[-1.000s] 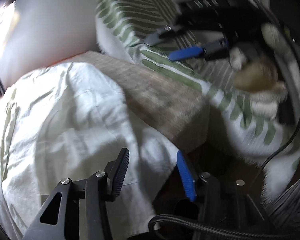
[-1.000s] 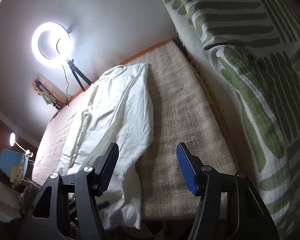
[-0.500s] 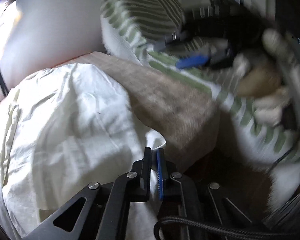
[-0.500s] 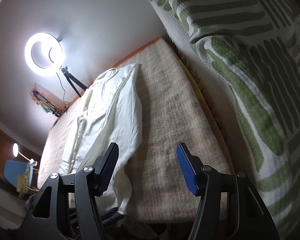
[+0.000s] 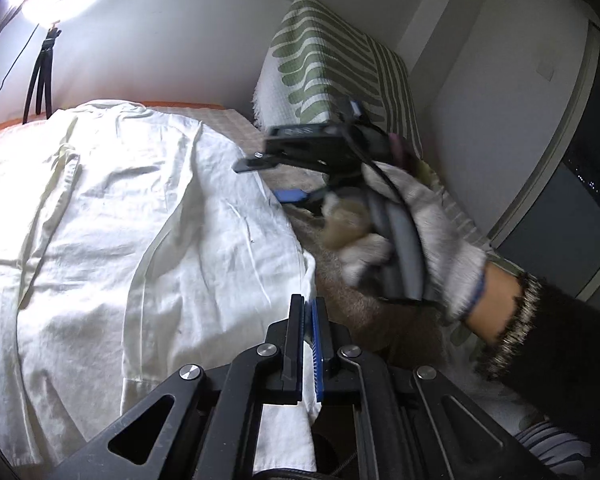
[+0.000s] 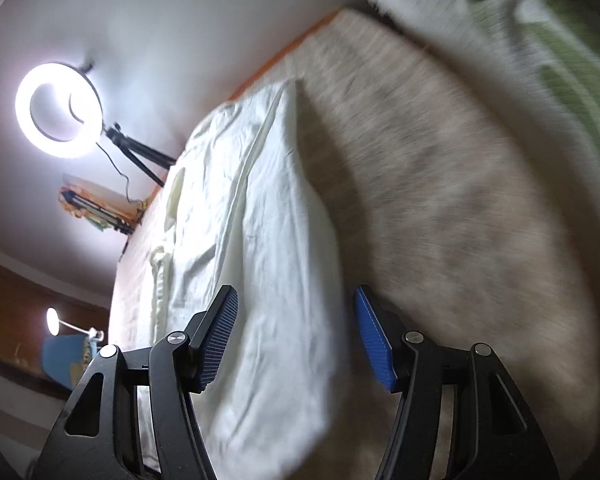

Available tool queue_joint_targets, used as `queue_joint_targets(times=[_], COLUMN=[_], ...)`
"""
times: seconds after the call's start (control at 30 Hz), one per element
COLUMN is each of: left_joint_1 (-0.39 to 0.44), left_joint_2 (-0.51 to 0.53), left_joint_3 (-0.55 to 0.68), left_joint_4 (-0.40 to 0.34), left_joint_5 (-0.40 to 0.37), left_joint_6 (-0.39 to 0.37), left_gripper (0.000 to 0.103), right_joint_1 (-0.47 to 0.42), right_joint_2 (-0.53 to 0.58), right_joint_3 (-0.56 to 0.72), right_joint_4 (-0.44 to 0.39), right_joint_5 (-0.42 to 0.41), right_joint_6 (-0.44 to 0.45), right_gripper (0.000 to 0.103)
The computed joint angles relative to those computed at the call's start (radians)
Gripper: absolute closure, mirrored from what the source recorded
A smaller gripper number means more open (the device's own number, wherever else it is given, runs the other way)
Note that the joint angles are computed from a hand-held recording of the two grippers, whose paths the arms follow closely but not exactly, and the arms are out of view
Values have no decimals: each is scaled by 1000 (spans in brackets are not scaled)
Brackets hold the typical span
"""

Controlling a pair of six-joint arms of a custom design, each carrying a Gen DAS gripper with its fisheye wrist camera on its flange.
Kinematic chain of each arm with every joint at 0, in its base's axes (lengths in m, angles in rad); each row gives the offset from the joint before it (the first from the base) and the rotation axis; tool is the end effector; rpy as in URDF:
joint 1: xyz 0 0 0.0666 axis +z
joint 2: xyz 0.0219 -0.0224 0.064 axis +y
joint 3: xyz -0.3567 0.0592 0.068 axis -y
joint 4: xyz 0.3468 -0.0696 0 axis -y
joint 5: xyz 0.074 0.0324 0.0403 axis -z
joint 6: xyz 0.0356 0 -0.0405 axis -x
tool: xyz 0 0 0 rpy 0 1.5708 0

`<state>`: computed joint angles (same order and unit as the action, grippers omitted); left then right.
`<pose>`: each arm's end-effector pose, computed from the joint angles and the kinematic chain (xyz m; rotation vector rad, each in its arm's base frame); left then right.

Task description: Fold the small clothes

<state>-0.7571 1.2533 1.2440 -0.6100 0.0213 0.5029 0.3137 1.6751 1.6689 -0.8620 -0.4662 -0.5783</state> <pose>0.2980 -0.2832 0.4237 0.3023 2.2666 -0.7137 0.5104 0.1820 0.3953 0.1161 2.5490 0.9464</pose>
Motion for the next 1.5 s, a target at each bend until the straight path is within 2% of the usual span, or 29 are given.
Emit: queue_joint_targets(times=[0.03,0.07,0.1,0.13,0.3,0.47,0.6,0.77,0.87,0.97,1.0,1.07,1.13,1.23,1.3,1.4,1.43,1.47,1.5], left_joint_1=[3,11,18,20,50,100,136,191,222,244,244,239,241,258,263,272,274,280,280], left_joint_2=[-6,-8,-15,-26,-79,-129,-185,-231,-247,-260,-261,-258,-265,-278,-292,-308,-307,-306,-314], left_joint_3=[-6,-4,-10,-21,-68,-116,-161,-195,-218,-232,-233,-226,-225,-229,-230,-225,-217,-214,-217], left_joint_4=[-2,-7,-10,-10,-31,-47,-57,-87,-95,-103,-109,-120,-132,-144,-157,-191,-219,-234,-250], left_joint_5=[4,12,18,18,46,98,113,128,136,146,144,140,134,137,131,140,152,162,167], left_joint_6=[0,-1,0,2,2,33,49,41,38,30,25,24,16,-4,-22,-56,-76,-96,-120], left_gripper=[103,103,103,103,103,103,103,103,103,103,103,103,103,103,103,103,99,87,80], right_joint_1=[7,12,16,25,97,188,265,333,347,341,342,332,319,308,308,308,313,317,323], right_joint_2=[13,34,55,75,137,217,325,477,585,571,574,555,512,385,320,182,137,102,57], right_joint_3=[16,46,78,114,288,502,714,953,1115,1051,1054,1013,952,767,683,493,434,390,326], right_joint_4=[6,-14,-41,-79,-251,-392,-500,-618,-694,-651,-650,-611,-557,-436,-396,-334,-329,-331,-319], right_joint_5=[7,1,-1,20,241,410,473,480,472,416,391,328,274,252,269,300,322,343,359], right_joint_6=[-6,-7,-5,-1,90,183,253,300,296,291,284,256,236,226,204,167,159,154,144], right_gripper=[52,69,93,97,99,100,100,100,100,93,85,77,77,77,77,77,77,77,76])
